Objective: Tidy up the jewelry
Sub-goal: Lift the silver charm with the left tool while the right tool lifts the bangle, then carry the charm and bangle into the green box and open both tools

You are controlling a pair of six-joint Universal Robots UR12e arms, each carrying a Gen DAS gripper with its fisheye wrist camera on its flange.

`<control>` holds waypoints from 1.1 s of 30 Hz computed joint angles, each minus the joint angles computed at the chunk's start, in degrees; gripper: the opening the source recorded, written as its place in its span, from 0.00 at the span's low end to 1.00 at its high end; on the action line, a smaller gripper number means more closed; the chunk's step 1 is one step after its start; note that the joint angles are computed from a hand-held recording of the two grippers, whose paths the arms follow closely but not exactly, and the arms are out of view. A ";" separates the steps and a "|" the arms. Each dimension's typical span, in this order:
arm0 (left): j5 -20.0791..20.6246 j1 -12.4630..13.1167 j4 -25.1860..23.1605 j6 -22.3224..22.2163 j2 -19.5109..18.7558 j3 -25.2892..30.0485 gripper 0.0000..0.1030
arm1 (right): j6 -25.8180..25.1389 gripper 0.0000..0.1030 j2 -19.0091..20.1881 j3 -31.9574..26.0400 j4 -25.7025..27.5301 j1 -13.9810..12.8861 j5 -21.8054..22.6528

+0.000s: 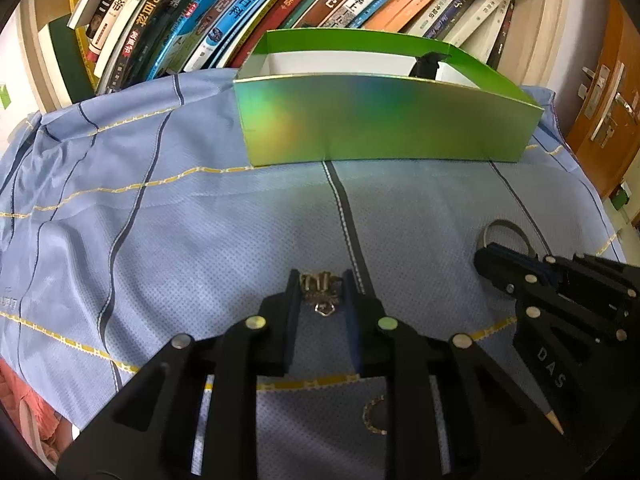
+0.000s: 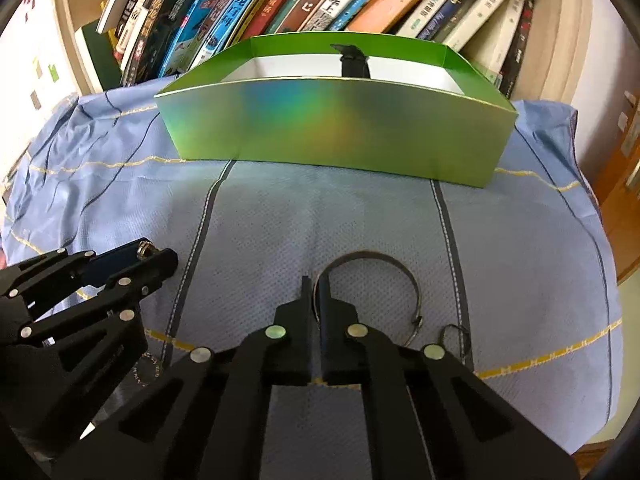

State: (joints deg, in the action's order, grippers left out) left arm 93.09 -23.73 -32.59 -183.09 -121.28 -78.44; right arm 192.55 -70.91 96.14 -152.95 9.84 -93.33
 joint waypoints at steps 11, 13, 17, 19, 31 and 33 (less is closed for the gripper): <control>3.77 -0.42 3.57 -1.12 0.58 -0.53 0.20 | 7.57 0.03 -1.52 0.90 -3.15 1.37 -12.47; 4.66 -0.62 3.91 -1.07 0.42 -0.45 0.20 | 8.04 0.03 -1.34 0.81 -2.52 1.39 -13.45; 4.74 -0.60 2.71 -1.16 0.09 -0.07 0.20 | 8.35 0.03 -1.59 1.14 -2.05 0.82 -12.47; 4.44 -0.49 3.23 -1.17 0.22 -0.09 0.20 | 8.10 0.03 -2.04 1.45 -3.11 0.60 -12.09; 3.65 0.17 10.35 -0.80 -1.00 6.16 0.20 | 2.90 0.03 -1.90 -3.83 -10.55 -2.04 -8.04; 4.92 -0.04 10.01 -0.52 -2.69 9.93 0.20 | 1.46 0.03 -0.48 -6.63 -10.41 -2.24 -8.82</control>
State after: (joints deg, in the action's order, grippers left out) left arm 98.01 -23.77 -22.58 -183.62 -123.97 -68.50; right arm 194.02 -71.39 89.51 -163.37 7.60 -102.15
